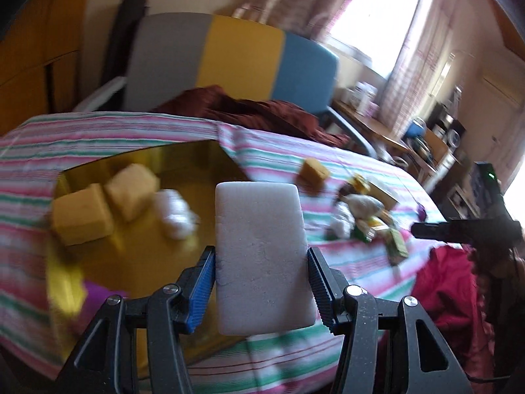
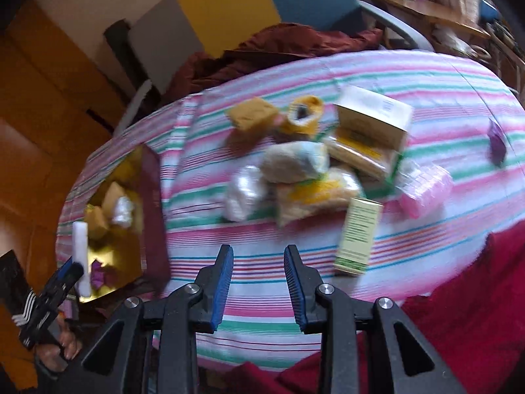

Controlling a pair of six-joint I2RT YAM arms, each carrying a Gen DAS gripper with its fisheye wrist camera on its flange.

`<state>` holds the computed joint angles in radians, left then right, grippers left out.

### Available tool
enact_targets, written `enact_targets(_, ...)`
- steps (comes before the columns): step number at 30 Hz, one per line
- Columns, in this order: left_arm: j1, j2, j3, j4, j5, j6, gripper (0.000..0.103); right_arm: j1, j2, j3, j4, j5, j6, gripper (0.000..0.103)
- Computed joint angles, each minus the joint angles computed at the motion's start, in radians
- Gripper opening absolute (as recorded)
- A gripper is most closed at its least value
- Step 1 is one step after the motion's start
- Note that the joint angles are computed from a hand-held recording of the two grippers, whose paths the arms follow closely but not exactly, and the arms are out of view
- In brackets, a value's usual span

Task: Organize objects
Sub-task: 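Grasp the white foam block with left tool while right tool grasps the green box, then lower the foam block and green box into the gold tray and release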

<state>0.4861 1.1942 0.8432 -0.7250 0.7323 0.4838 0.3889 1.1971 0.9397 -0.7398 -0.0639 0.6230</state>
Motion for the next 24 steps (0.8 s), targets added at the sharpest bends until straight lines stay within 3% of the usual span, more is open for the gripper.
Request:
enact_targets(4,0.108,0.05,0.037,-0.027,0.035,0.04,0.056,0.028,0.047,0.063,-0.033,0.083,0.016,0.032)
enact_targets(6,0.136,0.056,0.039,-0.032,0.04,0.06,0.056,-0.011,0.093,0.088,-0.105,0.127,0.008,0.039)
enact_targets(8,0.155,0.068,0.042,-0.034,0.046,0.068,0.056,-0.06,0.12,0.077,-0.13,0.157,0.02,0.064)
enact_targets(10,0.158,0.072,0.042,-0.031,0.044,0.059,0.056,-0.103,0.148,0.064,-0.128,0.165,0.02,0.075)
enact_targets(15,0.171,0.079,0.049,-0.034,0.049,0.061,0.056,-0.175,0.276,0.025,-0.039,0.1,-0.001,0.075)
enact_targets(16,0.178,0.083,0.052,-0.035,0.049,0.066,0.056,-0.178,0.302,0.021,-0.023,0.1,0.001,0.074)
enact_targets(17,0.184,0.086,0.055,-0.037,0.048,0.068,0.056,-0.179,0.321,0.009,0.0,0.098,-0.001,0.057)
enact_targets(19,0.202,0.098,0.059,-0.035,0.046,0.071,0.056,-0.164,0.334,0.002,0.003,0.124,0.0,0.033)
enact_targets(24,0.246,0.131,0.079,-0.029,0.044,0.073,0.056,-0.112,0.208,-0.026,-0.024,0.159,-0.012,0.029)
